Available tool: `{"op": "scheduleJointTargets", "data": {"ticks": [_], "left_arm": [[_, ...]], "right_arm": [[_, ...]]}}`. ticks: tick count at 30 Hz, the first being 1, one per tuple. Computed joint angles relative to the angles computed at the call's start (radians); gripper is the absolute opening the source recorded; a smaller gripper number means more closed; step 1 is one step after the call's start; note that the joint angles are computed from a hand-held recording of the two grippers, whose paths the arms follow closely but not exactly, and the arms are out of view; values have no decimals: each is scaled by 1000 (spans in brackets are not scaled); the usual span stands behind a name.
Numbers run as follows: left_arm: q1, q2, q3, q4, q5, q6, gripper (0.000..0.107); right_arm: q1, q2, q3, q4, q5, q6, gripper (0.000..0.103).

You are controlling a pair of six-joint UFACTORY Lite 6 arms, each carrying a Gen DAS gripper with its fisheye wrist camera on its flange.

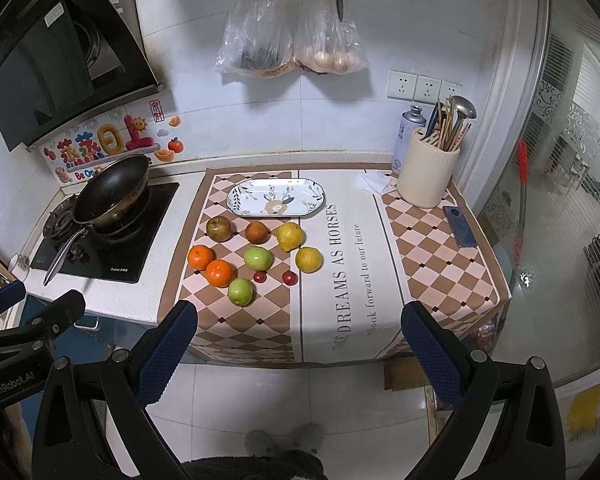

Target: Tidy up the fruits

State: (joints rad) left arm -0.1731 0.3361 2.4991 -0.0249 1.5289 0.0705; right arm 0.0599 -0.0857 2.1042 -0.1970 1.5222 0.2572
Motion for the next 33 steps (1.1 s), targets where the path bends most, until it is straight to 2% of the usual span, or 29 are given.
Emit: {"op": "scheduleJointTargets", "data": {"ticks": [5,8,13,18,22,33], "left_arm": [[-10,15,20,3,8,-10,103],[-20,16,20,9,6,-19,103],[-15,22,31,4,12,-17,103],[-22,21,27,8,6,-25,103],[-33,65,102,12,40,-33,103],[-25,15,15,6,-1,-28,103]], "right_arm": [[25,30,54,-18,23,16,103],[-19,21,29,13,4,-16,103],[-23,73,112,18,31,-22,103],[-25,38,56,17,10,-20,103],[-23,34,50,15,8,-19,103],[-17,34,49,13,4,-13,103]]}}
